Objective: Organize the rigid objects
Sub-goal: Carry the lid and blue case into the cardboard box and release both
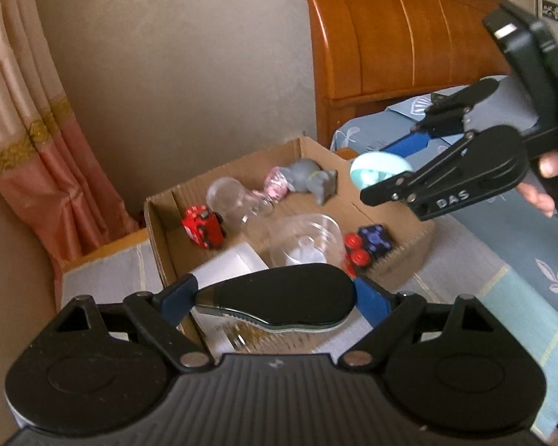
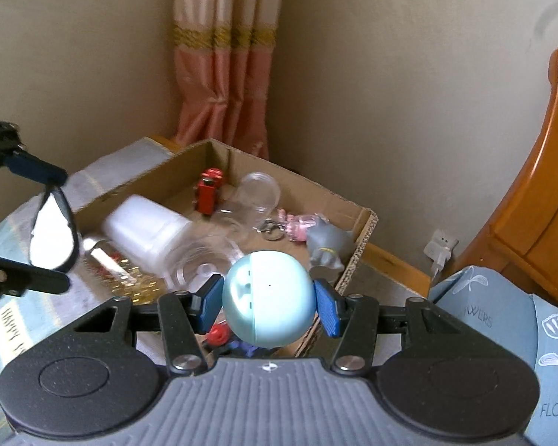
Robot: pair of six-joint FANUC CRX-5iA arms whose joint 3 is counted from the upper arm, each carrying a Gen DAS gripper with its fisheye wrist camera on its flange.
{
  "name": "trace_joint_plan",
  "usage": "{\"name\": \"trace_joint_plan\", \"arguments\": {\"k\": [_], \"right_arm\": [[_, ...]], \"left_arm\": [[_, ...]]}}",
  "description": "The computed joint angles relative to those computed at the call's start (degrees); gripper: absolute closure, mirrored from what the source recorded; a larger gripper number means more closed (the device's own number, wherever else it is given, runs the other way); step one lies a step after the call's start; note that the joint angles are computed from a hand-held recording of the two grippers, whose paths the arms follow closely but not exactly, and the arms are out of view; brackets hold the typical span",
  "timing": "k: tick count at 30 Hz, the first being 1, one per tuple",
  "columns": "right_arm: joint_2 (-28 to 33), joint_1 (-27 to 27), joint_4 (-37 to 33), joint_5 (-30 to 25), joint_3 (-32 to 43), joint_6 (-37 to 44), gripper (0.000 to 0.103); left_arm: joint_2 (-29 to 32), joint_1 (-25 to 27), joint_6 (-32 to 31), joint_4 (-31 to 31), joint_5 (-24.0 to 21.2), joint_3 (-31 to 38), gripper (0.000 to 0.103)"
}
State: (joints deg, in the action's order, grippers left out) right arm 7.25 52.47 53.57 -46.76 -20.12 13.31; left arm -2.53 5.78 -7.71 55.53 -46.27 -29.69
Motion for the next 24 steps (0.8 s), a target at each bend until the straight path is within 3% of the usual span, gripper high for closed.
{"name": "trace_joint_plan", "arguments": {"k": [11,16,19,21,24], "right_arm": [[2.8,-4.4,-0.8,4.4,1.2,0.0,0.045],[2.7,-5.0,0.7,5.3,0.8,-1.4,0.04],[2.1,-4.8,2.0,5.5,0.0,-2.9,0.028],[1.6,-4.5,4.1,5.0,-1.0,-5.1,0.007],[0.9,-4.1,4.3,4.7,-1.5,-6.2,0.001]], "left_arm": [[5.5,-3.4,4.4,-1.5,3.5,5.8,0.014],[7.5,-4.8,7.0,-2.4,5.0,7.9,0.014],[8.5,-5.5,8.3,-2.6,5.9,8.9,0.014],[9.5,-5.9,10.0,-3.5,6.3,10.0,0.014],[11.0,-6.3,12.7,-5.2,7.1,11.8,0.014]]}}
